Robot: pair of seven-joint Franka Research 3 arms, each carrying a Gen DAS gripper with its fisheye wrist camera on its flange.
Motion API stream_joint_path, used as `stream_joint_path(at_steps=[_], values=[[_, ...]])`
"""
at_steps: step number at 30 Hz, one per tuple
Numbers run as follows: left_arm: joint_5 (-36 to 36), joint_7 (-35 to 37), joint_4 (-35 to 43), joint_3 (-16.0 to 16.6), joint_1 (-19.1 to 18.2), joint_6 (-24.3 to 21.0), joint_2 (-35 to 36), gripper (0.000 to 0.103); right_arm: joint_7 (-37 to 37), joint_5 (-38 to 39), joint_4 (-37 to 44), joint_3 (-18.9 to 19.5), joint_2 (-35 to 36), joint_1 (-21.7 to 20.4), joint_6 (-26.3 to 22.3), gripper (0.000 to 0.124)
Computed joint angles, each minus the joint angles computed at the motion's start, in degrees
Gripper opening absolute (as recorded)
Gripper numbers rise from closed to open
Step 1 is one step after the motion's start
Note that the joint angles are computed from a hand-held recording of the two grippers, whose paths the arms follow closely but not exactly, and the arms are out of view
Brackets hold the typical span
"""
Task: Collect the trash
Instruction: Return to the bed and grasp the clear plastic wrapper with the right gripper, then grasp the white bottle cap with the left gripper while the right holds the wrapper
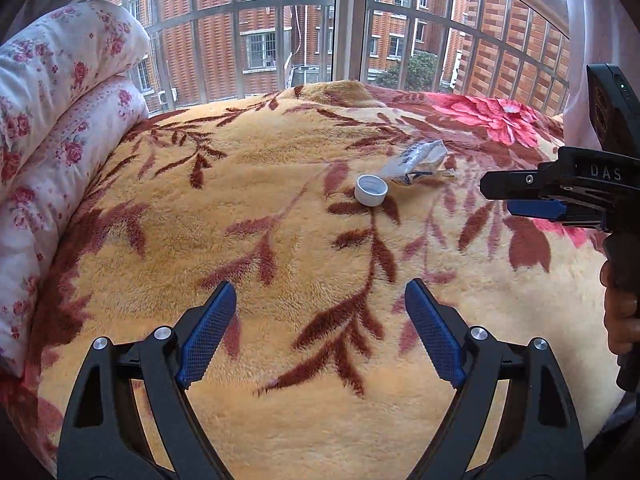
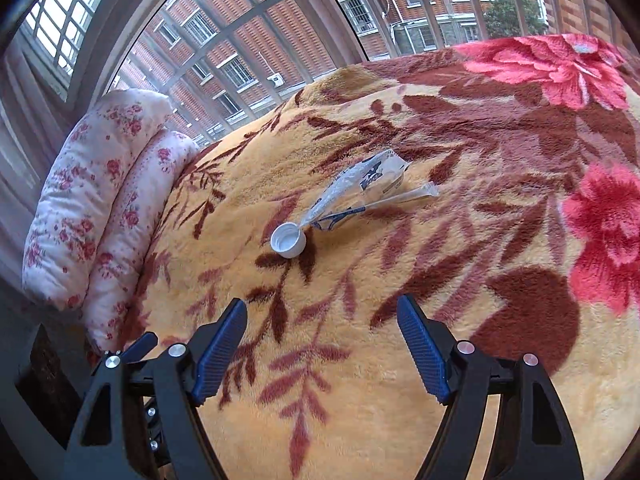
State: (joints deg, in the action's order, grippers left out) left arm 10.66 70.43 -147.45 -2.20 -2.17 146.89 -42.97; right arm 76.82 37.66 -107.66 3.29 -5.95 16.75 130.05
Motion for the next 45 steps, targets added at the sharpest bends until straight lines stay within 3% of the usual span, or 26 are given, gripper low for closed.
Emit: stream_joint_path(at_steps=[5,11,15,16,18,22,24,26,36,45], values=[[2.06,-2.86,1.05,-1.09,3.10,3.54,5.43,0.084,7.40,2.60,10.12,0.48,10.76,-0.54,-1.66,0.076],[-1.19,-0.76,0.50,1.72,1.01,5.20,6.80,0.084,15.55,3.03,19.35,1.84,19.83,-1.51,-1.51,0.076],[-4.19,1.05,0.19,3.44,-0.35,5.72,7.32,0.084,19.66,-1.72,23.84,2.25,23.69,-0.75,-1.04,0.075],[-5.00,1.55,0.21,3.81,-0.64,5.66,7.51,0.084,20.36,-3.27,24.67,2.27,24.34,-0.42,-0.82,0.072],[-6.25,2.20,0.14,4.10,-0.84,5.67,7.63,0.084,22.17,-8.15,26.45,1.87,25.50,0.77,-0.86,0.052],[-7.18,2.94,0.04,3.72,-0.50,6.00,7.82,0.084,22.25,-14.10,25.35,1.58,24.84,1.81,0.90,0.034],[-7.01,3.05,0.14,3.19,-0.17,5.78,8.01,0.084,21.63,-15.85,23.64,1.53,23.56,1.93,1.89,0.013],[-6.91,3.22,0.16,2.92,-0.03,5.70,8.09,0.084,20.52,-16.75,21.08,1.57,21.56,1.85,3.28,0.010],[-7.06,3.51,0.86,2.58,0.35,4.37,8.96,0.084,10.95,-25.94,1.37,1.64,4.20,2.20,12.45,0.007],[-6.81,4.19,4.98,1.38,-0.32,-0.37,10.43,0.084,-2.55,-16.73,-16.57,-0.09,-14.99,2.38,14.60,0.007]])
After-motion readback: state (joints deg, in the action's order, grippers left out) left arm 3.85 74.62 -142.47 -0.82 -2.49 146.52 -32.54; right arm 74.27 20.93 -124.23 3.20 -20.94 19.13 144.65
